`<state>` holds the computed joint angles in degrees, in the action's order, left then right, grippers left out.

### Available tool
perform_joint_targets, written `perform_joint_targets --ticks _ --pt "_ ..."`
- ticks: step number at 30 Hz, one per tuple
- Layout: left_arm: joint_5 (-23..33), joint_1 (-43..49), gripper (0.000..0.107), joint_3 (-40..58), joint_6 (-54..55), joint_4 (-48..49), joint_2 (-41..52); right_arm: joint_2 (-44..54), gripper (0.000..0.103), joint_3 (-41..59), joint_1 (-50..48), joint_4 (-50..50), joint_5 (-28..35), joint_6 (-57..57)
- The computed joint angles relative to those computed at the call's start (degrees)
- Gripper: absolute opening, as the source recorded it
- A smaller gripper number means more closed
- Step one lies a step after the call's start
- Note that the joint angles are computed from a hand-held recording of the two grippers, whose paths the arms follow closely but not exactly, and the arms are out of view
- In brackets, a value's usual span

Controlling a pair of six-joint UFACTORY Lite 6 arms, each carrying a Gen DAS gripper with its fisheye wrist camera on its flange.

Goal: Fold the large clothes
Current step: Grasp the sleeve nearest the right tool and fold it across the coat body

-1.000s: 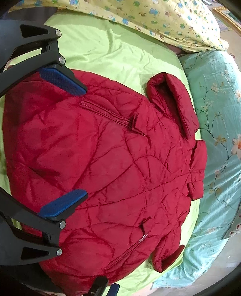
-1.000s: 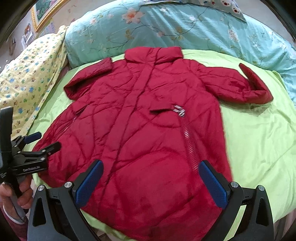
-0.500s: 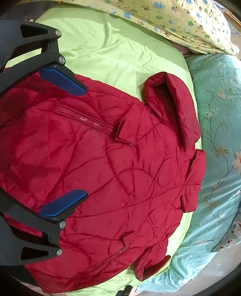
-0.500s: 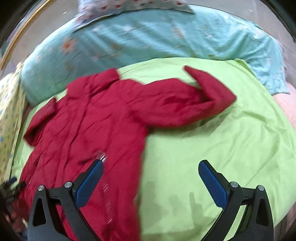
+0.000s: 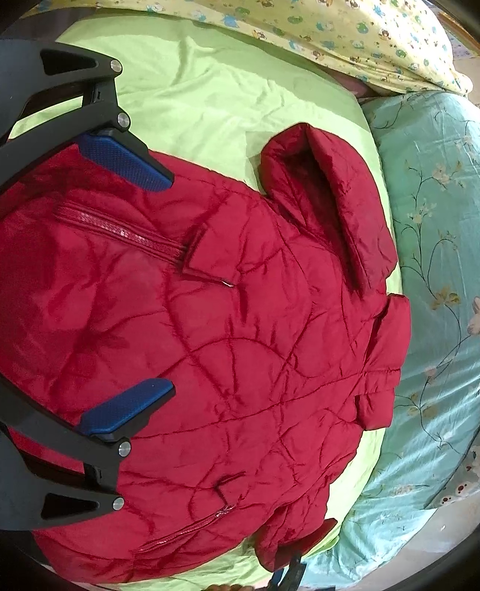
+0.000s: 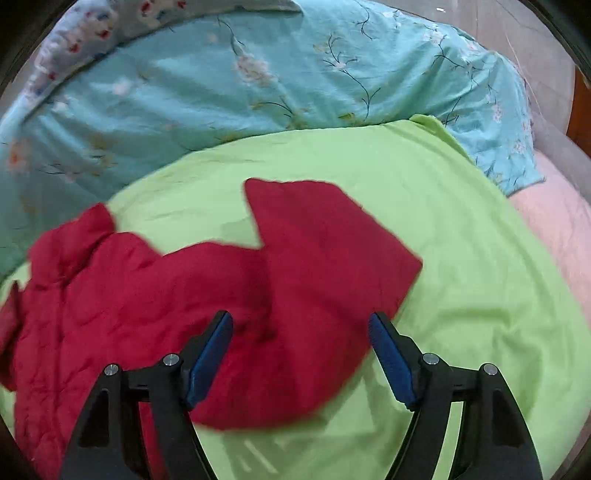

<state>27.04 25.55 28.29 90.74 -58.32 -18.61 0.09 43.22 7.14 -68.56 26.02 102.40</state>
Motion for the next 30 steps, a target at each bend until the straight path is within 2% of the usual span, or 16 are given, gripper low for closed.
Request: perform_joint_targets --ticks 2,4,6,8,11,18,24,26,30 --pt "-0.63 -1.39 0.102 0.36 -0.78 -0.02 0.61 6.20 0.075 4.29 -2.57 0.69 0.00 -2.46" --pt "-1.33 -2.98 0.102 0.78 -1.71 0.10 1.16 8.75 0.058 5.34 -5.11 0.67 -2.46 -2.43" --pt "-2.02 -4.23 0.102 1.16 -2.60 0.31 1.67 7.62 0.036 3.90 -6.03 -2.63 -4.07 1.32" --pt "-2.54 -5.18 0.102 1.85 -3.04 0.14 2.74 5.00 0.026 2.16 -4.50 -5.55 -3.15 4.52" --pt "-2.47 -5.92 0.102 3.26 -3.63 -0.35 4.89 1.21 0.023 0.01 -1.65 -9.93 -3.10 9.11" --pt "-0.24 -4.09 0.102 3.08 -1.00 -2.24 4.95 -2.89 0.020 1.62 10.10 -11.82 -3.42 14.95" --pt "0.76 -1.57 0.102 5.81 1.65 -4.08 10.61 9.01 0.019 14.42 22.94 -20.19 -6.49 24.33" --pt "2.98 0.22 0.102 7.83 1.22 -3.14 13.19 15.94 0.019 22.08 26.60 -18.28 -7.11 21.77" --pt "8.88 4.14 0.102 11.70 0.89 -1.73 17.33 30.65 0.019 38.97 31.45 -9.46 -8.64 9.67"
